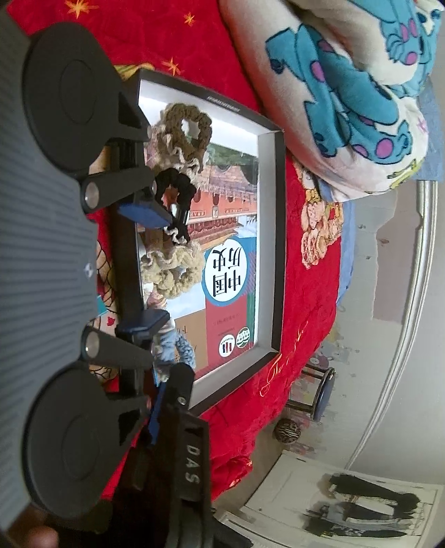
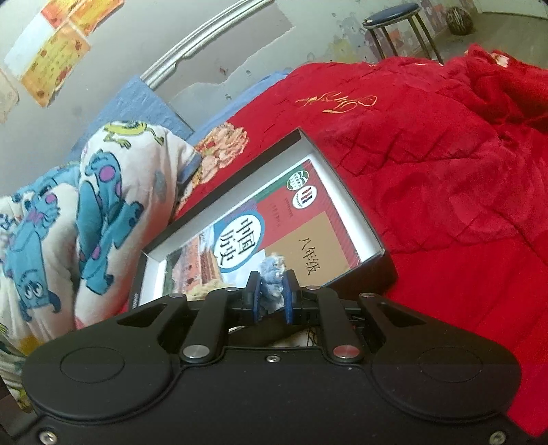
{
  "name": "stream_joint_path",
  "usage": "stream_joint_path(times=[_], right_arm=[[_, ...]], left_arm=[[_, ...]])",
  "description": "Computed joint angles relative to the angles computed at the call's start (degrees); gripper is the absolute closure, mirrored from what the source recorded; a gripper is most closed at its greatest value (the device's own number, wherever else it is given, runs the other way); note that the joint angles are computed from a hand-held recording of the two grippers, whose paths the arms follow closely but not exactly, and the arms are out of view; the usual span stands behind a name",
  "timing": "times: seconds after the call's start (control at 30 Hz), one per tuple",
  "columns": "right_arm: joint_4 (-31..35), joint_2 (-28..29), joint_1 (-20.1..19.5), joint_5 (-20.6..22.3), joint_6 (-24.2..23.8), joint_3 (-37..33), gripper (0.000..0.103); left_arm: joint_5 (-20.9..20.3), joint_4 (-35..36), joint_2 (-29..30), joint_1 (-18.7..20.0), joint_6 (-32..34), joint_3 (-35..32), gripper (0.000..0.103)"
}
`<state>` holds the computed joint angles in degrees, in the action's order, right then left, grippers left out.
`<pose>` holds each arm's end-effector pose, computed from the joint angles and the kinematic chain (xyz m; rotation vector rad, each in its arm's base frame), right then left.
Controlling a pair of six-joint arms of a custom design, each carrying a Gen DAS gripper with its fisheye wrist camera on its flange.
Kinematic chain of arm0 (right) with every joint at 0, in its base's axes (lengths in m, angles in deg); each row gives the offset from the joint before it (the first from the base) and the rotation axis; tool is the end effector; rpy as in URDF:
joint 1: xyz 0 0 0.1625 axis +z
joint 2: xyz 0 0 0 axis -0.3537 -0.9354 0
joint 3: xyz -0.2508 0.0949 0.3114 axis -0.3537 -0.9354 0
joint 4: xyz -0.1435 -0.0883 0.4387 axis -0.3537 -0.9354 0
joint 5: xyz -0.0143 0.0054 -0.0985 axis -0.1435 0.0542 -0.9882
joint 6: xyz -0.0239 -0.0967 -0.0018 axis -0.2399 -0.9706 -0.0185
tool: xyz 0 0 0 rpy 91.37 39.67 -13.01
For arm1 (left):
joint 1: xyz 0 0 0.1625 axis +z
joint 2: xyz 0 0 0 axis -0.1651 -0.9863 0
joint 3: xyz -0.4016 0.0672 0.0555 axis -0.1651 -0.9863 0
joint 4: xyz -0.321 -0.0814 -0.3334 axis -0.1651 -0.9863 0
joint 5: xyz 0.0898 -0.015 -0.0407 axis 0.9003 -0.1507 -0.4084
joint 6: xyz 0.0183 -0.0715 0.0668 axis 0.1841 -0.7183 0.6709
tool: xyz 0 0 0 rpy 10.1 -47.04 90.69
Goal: Organize objects
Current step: 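Open the left tool to release the cream scrunchie while the right tool releases the blue scrunchie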
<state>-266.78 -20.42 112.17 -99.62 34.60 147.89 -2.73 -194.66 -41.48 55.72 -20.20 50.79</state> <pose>0.1192 -0.5591 0.2335 -0.2554 -2.5466 1.4332 -0.2990 -0.5970 0.0783 0.7933 2.3845 -0.9280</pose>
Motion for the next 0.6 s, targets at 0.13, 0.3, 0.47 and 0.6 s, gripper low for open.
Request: stream_joint_path(times=[0.13, 0.3, 0.47, 0.6], right_arm=[[-1.86, -1.39, -0.50, 2.39, 2.10, 1.67, 0.065], [-3.26, -2.61, -0.28, 3.85, 3.44, 3.36, 0.044], [-6.70, -3.45, 0.41, 3.96, 3.15, 5.17, 0.016], [-7.93, -4.59, 1.12, 3.20, 2.42, 6.57, 0.010]], left_arm=[[-0.45, 0.16, -1.92, -0.44, -0.34, 1.65, 0.025], [-3.50, 2.95, -4.87, -0.26, -2.98, 2.63, 0.018], [-3.23, 2.63, -7.58, -1.33, -0.08, 4.74, 0.015], [-1.06, 1.12, -9.61, -2.65, 3.34, 6.34, 0.014]])
